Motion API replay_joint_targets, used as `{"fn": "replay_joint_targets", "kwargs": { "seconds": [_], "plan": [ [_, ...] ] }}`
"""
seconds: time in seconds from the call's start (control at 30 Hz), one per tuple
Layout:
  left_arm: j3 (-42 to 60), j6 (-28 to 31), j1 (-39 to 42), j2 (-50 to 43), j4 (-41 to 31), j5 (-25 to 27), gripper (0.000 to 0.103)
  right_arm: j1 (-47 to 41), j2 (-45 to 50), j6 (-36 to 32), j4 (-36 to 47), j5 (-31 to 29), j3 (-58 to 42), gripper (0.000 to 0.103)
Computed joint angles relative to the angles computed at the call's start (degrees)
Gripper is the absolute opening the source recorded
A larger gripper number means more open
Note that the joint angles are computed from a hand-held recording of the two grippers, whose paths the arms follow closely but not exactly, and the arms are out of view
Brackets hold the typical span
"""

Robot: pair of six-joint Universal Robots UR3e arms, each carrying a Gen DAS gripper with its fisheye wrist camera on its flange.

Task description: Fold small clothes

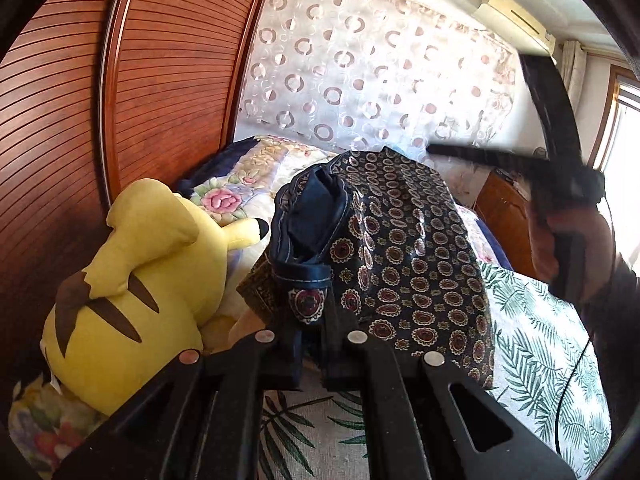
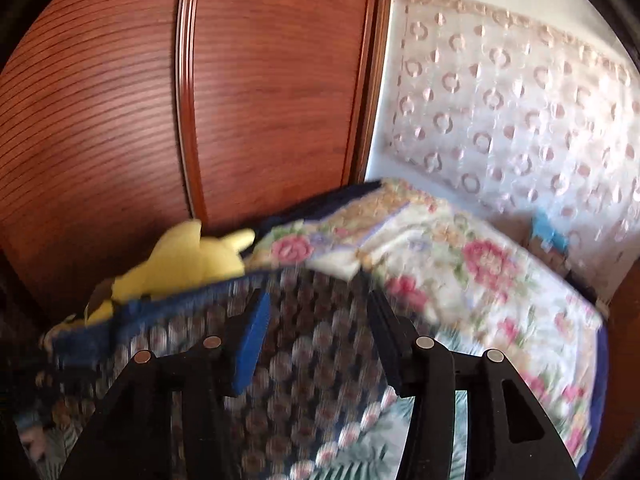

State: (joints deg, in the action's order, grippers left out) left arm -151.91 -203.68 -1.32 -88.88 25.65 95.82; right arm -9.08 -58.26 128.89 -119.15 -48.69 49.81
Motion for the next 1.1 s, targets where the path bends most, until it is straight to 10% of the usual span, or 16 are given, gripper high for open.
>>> {"fn": "replay_joint_targets", "kwargs": {
  "seconds": [0.4,0.7,0.93,1.1],
  "plan": [
    [2.4,1.7,-3.1,2.8,-7.4,4.6,0.016,-2.8,-2.4,-0.7,-7.0,-1.9,14.2,0.053],
    [3.1,3.7,-8.5,10.7,-11.5,10.7,0.083,-14.0,-23.5,-8.9,-4.7,7.3,38.7,0.053],
    [10.9,2.2,-20.6,8.8,-18.1,23.5,0.093,-27.7,-40.0,-24.6,13.2,14.9,48.8,0.053],
    [14.6,1.4,-26.4,7.9,-19.6,26.0,0.097,-42.7,-50.9,-47.5,44.2,18.9,48.8,0.065]
  ]
}}
